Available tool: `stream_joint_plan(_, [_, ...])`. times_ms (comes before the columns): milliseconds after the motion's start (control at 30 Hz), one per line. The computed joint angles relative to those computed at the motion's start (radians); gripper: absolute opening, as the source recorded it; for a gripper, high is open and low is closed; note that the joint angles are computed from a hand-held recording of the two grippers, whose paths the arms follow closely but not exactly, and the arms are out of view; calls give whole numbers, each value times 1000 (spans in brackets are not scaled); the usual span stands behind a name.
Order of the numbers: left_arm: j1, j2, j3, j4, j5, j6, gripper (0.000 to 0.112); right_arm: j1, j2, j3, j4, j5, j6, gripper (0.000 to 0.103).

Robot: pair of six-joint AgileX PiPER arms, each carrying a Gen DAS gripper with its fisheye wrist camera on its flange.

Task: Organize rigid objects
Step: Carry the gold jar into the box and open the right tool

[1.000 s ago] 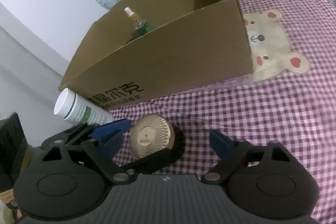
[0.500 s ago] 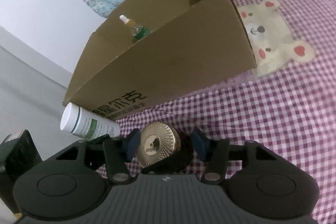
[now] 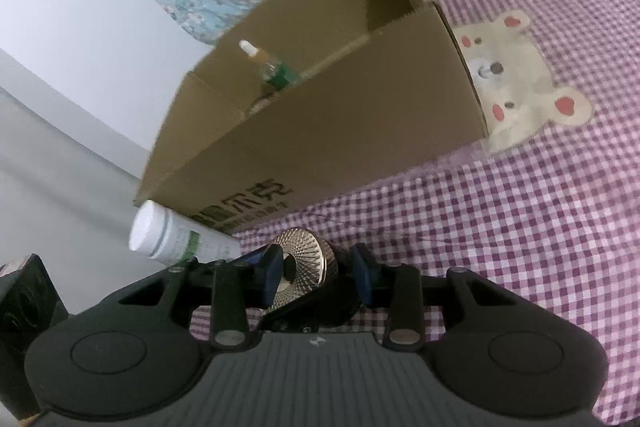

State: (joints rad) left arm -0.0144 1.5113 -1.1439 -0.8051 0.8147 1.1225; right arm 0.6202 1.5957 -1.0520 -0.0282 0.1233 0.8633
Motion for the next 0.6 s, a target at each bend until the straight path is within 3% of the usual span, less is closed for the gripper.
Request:
stream_joint_plan(133, [13,-53,-45,-2,31,-19,58,29,-62,-18,-218,37,193,40])
stream_joint_plan(300, [-26,-27,-233,48,38,-159,58,31,-88,-154,-245,126,100,41])
stream_joint_plan(467, [-80,148,-530,154,73,-404,58,-59,5,-421,38,260,-311,41])
stream_joint_plan(600, [-115,359,-814,263,161,-609,58,-184,196,-732,290,453,-590,41])
